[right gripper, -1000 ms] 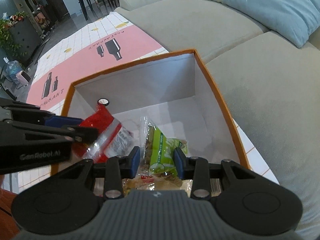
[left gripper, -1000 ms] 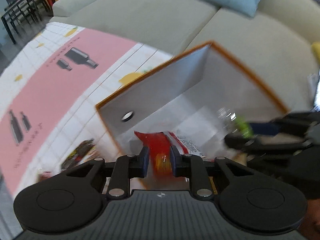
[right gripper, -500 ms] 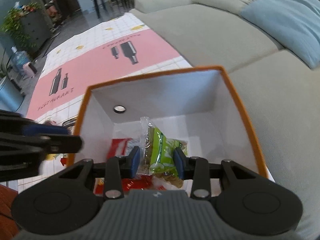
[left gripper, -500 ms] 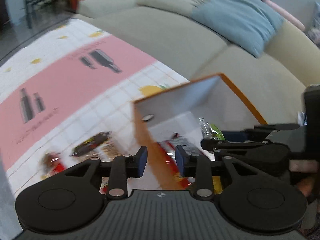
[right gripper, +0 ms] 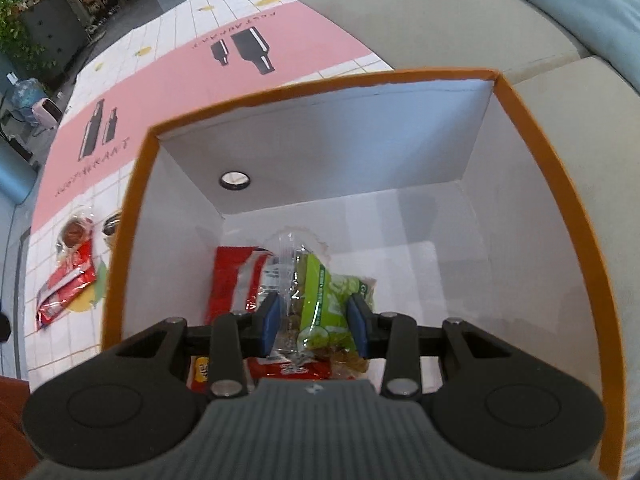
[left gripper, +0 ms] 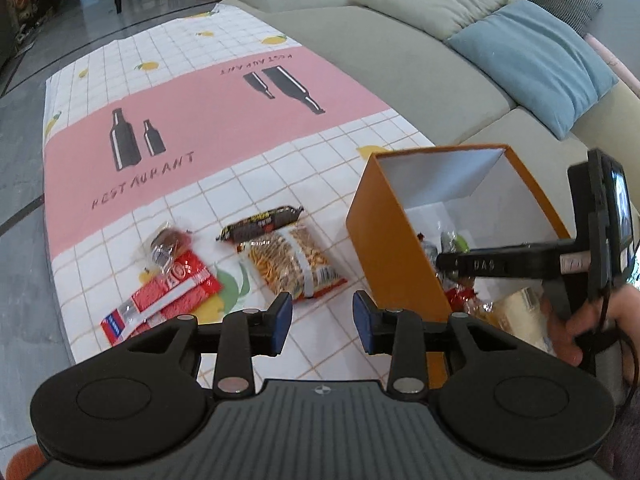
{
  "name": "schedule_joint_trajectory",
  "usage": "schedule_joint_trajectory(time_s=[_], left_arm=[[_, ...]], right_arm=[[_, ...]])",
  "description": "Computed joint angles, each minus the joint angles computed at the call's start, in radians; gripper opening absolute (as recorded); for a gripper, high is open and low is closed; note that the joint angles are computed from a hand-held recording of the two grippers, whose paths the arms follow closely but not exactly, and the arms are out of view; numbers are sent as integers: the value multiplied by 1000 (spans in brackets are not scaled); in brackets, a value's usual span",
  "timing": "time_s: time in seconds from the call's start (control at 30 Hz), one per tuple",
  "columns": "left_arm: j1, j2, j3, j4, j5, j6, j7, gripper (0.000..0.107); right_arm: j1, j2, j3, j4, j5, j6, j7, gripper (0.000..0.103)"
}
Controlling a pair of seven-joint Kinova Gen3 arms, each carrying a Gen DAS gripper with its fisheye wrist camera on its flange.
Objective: Organize snacks
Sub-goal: 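Move both open tools back over the snacks on the tablecloth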
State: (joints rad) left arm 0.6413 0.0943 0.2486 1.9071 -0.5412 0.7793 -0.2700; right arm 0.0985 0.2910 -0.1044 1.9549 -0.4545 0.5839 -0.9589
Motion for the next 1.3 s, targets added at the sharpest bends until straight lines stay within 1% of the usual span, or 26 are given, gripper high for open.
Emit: schedule_joint_trajectory(time_s=[0.1,0.13,0.2,0.27,0.33,0.37,0.4,0.43,0.47,0.5,0.57,0.6,0.63,0.7,0.73,0.77,0.8,0.93,1.0,1.03,1.1,1.17,1.2,1.23,1.27,1.3], left_arm=[[3,-24,7,30,2,-13,17,44],[1,-34,10,40,3,-16,21,45],[-6,-45,16,55,8,-24,28,47],[-16,-61,22,71,20,-31,32,47],[-27,-78,30,89,30,-41,35,47],[-32,-86,35,95,33,-42,40,47],[-37,-94,40,104,31,-44,49,47],[-42,-101,45,110,33,-43,54,47],[-48,-108,50,116,36,-41,58,47],[-53,-114,56,120,38,-39,62,47],[-64,-128,65,132,44,-33,66,47],[-69,-134,70,136,46,-28,69,47],[-75,-141,74,142,47,-26,72,47],[-87,-157,81,154,58,-22,72,47],[-93,-167,86,160,61,-19,74,47],[-100,-177,91,166,62,-16,76,47],[-106,-185,98,171,62,-12,79,47],[-134,-221,123,194,64,-5,93,50],[-151,-239,137,208,59,-8,102,56],[-159,-246,145,212,56,-6,105,57],[-174,-259,160,221,46,0,109,63],[-188,-269,181,225,31,19,118,64],[-193,-273,191,229,20,28,124,64],[-197,-277,198,233,12,36,126,65],[-199,-281,203,238,3,40,122,66],[-201,-284,206,245,-7,40,113,66]], right_arm=[[-12,-22,8,-2,29,14,-10,41],[-7,-35,8,3,23,17,-2,43],[17,-63,4,12,-16,35,32,51],[37,-75,7,8,-57,86,76,51],[31,-78,22,3,-59,137,89,50],[25,-77,27,5,-53,157,95,48],[18,-76,31,12,-53,162,107,40],[13,-74,29,22,-50,156,114,28],[-6,-72,35,36,-36,133,104,25],[-22,-75,37,51,-26,105,89,23],[-39,-66,37,64,-19,68,68,22],[-60,-57,55,60,-20,67,56,22],[-62,-43,57,46,-14,83,40,20],[-33,6,26,11,-6,132,1,18],[-40,21,24,7,7,132,-26,15],[-65,21,38,14,20,116,-41,13],[-74,16,33,25,36,97,-52,12],[-88,-32,26,54,69,68,-94,17],[-79,-84,19,82,56,51,-80,17],[-79,-116,17,100,48,35,-72,17],[-80,-188,18,141,21,0,-36,17],[-85,-267,25,194,-40,-38,27,28],[-99,-298,33,208,-61,-50,40,35],[-118,-331,49,229,-87,-64,61,38],[-131,-360,46,248,-102,-90,65,37],[-147,-390,46,270,-115,-113,74,39]])
